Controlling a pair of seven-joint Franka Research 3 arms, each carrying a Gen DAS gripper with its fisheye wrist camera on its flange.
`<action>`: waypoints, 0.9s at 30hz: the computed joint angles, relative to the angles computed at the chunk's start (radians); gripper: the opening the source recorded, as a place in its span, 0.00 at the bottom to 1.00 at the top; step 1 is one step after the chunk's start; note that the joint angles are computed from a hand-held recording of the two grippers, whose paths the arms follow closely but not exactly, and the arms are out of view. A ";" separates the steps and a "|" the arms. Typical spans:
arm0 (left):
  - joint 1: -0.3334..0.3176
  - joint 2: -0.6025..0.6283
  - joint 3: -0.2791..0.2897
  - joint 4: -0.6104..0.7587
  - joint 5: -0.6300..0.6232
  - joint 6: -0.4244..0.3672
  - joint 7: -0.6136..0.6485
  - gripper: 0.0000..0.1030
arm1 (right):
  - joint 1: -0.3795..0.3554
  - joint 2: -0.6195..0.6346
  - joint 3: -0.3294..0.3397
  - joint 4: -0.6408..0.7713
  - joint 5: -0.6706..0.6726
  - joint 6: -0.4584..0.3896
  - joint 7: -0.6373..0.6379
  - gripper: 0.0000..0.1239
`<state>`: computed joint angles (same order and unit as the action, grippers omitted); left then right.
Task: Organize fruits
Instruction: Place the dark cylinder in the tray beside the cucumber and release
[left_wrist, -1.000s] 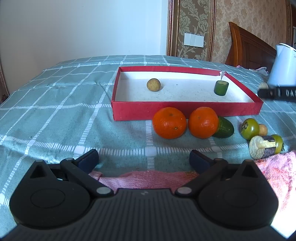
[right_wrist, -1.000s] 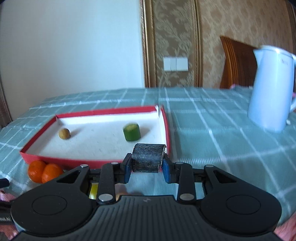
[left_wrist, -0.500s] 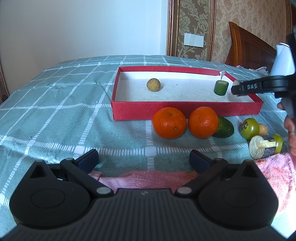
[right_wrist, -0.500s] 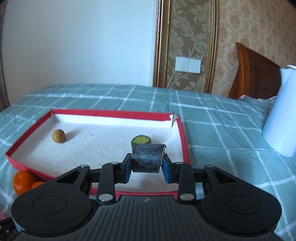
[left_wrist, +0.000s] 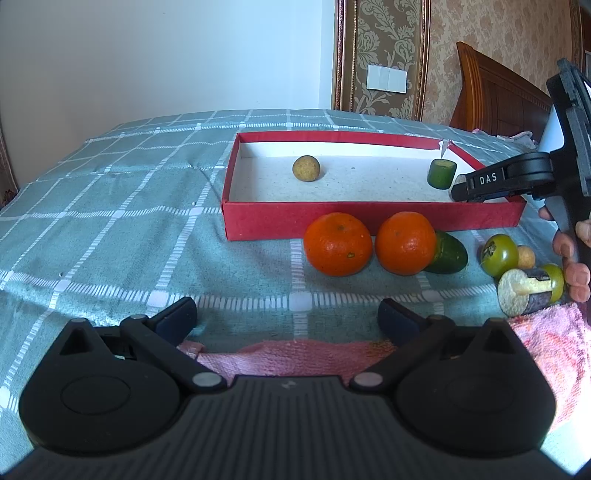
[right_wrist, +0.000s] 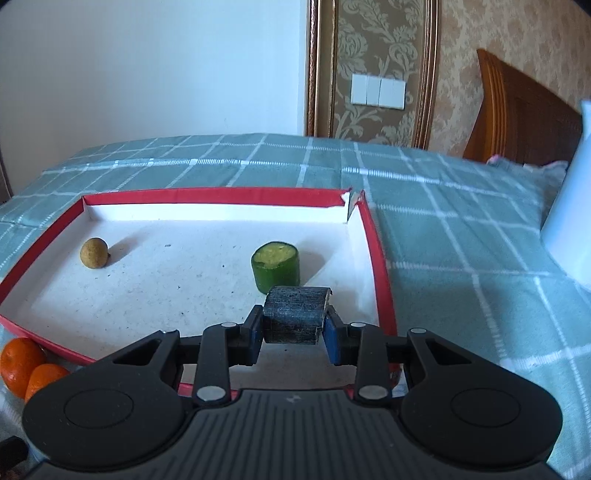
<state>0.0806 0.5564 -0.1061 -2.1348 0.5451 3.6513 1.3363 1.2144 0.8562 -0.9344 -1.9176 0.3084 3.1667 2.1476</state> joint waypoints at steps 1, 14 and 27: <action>0.000 0.000 0.001 0.000 0.001 0.000 0.000 1.00 | 0.000 0.001 -0.001 0.002 -0.001 -0.003 -0.001 0.26; -0.001 0.001 0.002 0.002 0.001 -0.001 0.000 1.00 | -0.011 -0.007 0.008 0.005 -0.020 -0.006 -0.003 0.27; -0.002 0.005 0.003 0.006 -0.002 -0.002 0.006 1.00 | 0.055 0.022 -0.042 -0.036 0.035 0.036 -0.044 0.56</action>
<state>0.0787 0.5616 -0.1029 -2.1287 0.5434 3.6490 1.3420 1.2691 0.8778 -0.9765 -1.9533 0.3430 3.2028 2.1033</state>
